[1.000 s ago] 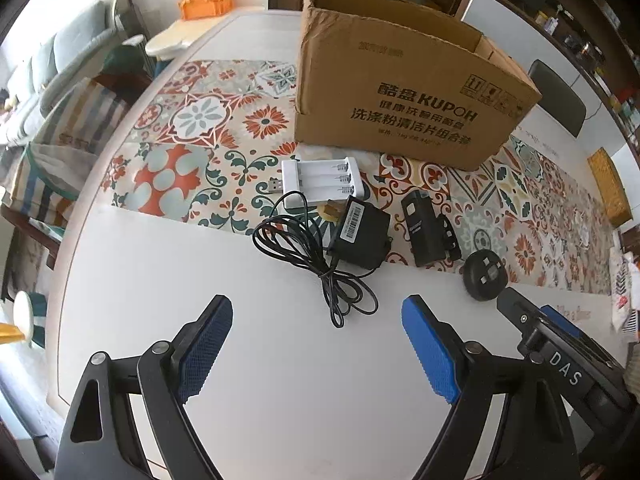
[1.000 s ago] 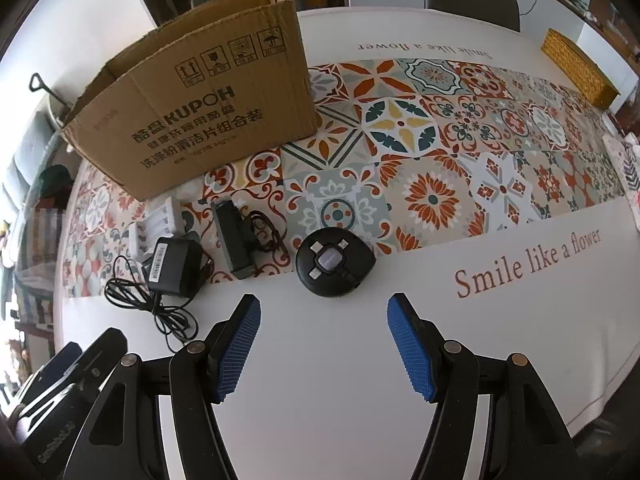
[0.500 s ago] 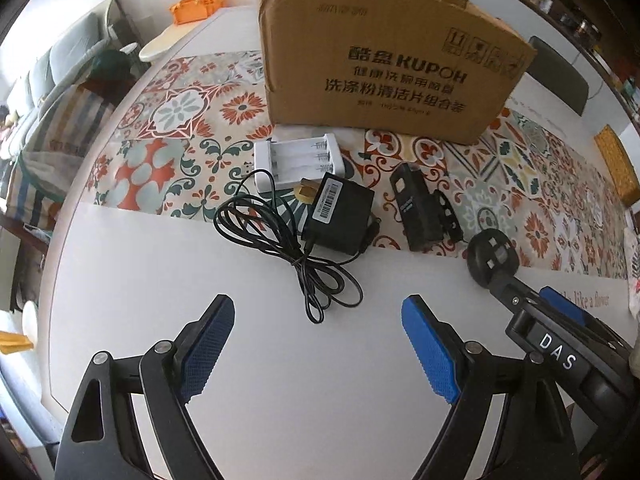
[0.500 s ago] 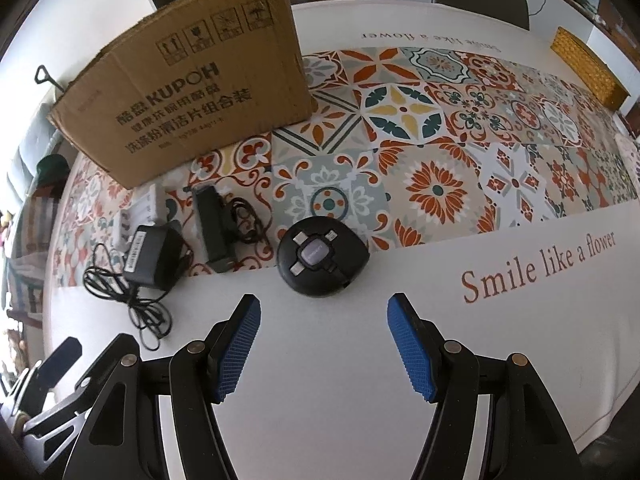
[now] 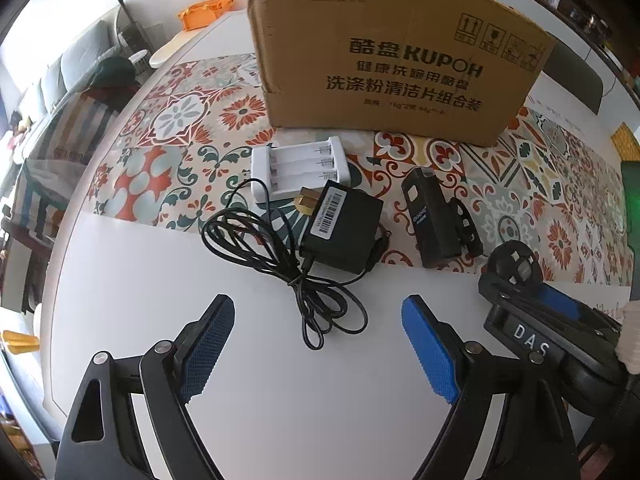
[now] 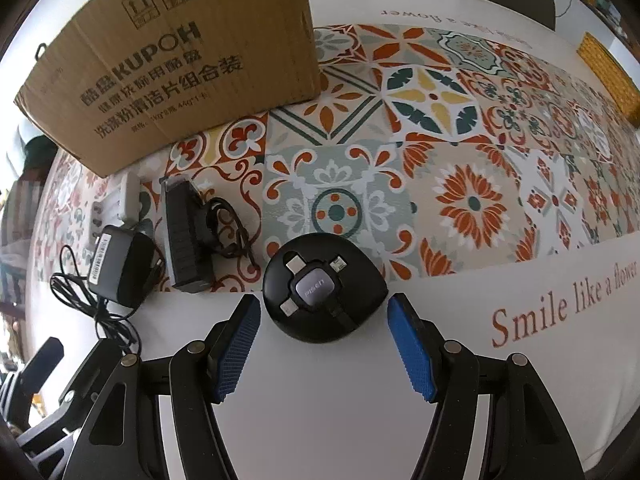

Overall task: Organize rigid objects
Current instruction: 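Close the right tool on the black round puck, then lower the left tool onto the black power adapter and close it while the right tool holds the puck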

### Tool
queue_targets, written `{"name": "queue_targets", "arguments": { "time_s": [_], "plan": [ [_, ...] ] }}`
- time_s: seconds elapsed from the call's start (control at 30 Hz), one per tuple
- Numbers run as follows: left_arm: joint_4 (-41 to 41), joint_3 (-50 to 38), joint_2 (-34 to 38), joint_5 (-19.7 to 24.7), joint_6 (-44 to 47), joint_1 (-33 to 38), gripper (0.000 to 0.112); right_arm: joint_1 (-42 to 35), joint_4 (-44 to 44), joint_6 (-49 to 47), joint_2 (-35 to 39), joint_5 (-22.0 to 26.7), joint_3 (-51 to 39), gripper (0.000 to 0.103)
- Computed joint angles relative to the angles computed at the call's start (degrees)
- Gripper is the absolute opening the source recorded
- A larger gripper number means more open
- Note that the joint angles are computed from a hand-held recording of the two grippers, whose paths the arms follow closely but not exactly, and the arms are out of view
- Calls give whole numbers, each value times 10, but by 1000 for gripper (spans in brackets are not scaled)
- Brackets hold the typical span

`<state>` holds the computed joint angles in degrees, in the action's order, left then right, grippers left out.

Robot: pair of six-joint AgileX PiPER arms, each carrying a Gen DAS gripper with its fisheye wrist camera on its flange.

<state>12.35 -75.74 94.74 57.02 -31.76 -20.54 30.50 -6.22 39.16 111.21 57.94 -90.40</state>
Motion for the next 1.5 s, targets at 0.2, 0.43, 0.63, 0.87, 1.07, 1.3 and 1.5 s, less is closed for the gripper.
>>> {"name": "queue_targets", "arguments": {
  "time_s": [0.2, 0.43, 0.63, 0.87, 1.07, 1.3, 1.5],
  "plan": [
    [23, 8, -4, -10, -12, -15, 85, 4, -12, 3, 11, -9, -1, 65],
    [34, 13, -3, -18, -7, -19, 85, 9, -31, 24, 14, -24, 5, 63],
    [29, 10, -5, -24, 18, -19, 85, 9, -26, 36, -7, -24, 32, 62],
    [24, 8, -10, -38, 55, -12, 85, 11, -27, 63, -29, -6, 48, 62],
    [31, 10, -10, -74, 85, -5, 83, 13, -39, 93, -46, 36, 36, 62],
    [-5, -7, 31, -92, 139, 22, 77, 19, -48, 112, -31, 57, 10, 62],
    [-8, -12, 44, -101, 162, 29, 73, 27, -41, 128, -2, 63, -11, 62]
  ]
}}
